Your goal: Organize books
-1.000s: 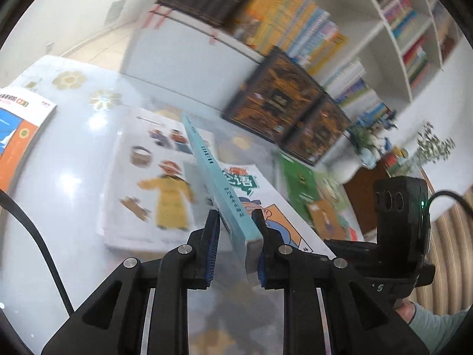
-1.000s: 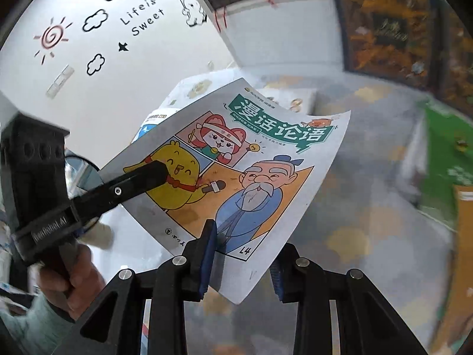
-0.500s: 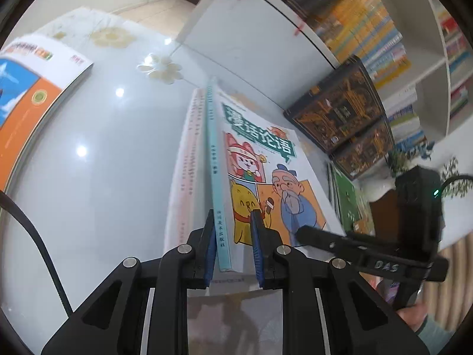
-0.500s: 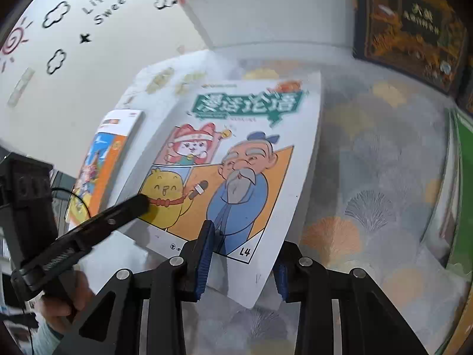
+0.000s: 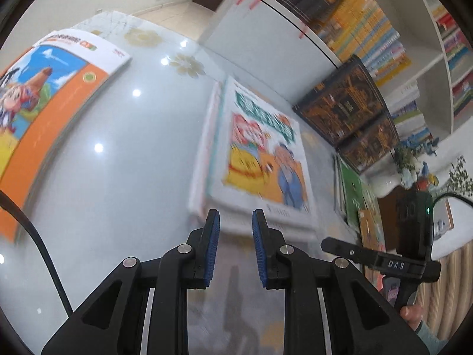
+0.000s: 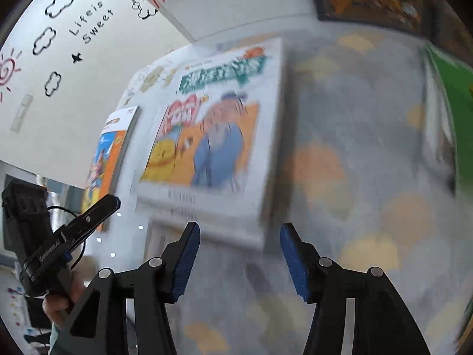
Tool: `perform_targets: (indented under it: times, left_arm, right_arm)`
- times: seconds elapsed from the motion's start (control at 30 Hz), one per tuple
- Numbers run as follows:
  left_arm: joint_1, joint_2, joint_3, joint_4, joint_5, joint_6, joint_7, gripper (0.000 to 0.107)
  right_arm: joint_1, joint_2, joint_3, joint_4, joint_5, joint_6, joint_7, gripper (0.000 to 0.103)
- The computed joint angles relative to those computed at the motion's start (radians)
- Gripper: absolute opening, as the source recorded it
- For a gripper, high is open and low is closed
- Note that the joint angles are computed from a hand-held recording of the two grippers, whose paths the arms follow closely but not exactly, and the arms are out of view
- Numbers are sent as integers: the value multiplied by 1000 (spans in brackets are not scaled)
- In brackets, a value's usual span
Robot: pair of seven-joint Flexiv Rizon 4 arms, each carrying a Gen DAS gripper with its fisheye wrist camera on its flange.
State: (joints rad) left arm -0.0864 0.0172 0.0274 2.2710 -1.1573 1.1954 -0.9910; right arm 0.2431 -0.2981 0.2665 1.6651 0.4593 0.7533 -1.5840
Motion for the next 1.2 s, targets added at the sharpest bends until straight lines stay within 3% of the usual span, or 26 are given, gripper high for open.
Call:
perform_targets:
  times: [0.1, 0.23, 0.4, 0.53, 0.73, 0.83, 1.07, 1.2]
  left_arm:
    - [-26, 36, -13, 33, 80, -7, -80, 22]
    - [-91, 49, -47, 47, 119, 3, -171, 25]
    - [-174, -9, -110, -9, 224, 40, -326, 25]
    - [-233, -100, -167, -109, 243, 32, -381, 25]
    - [-270, -257, -225, -303, 412, -1, -517, 25]
    - [-285, -320, -236, -375, 482, 0, -600, 25]
    - [-318, -420, -177, -531, 727, -54, -842, 25]
    - [-309, -456, -189, -573, 772, -85, -904, 25]
  right_arm:
    - [-56, 100, 11, 108, 92, -5, -73, 54]
    - [-86, 199, -32, 201, 146, -35, -144, 54]
    - [-155, 272, -134, 255, 210, -102, -247, 54]
    - [-231, 306, -218, 272, 226, -141, -306, 55]
    - [-355, 257, -316, 222, 242, -205, -364, 55]
    - [-406, 218, -326, 180, 251, -197, -389, 55]
    - [-445, 121, -282, 96, 179, -125, -455, 55]
    - [-439, 67, -260, 86, 93, -45, -415, 49]
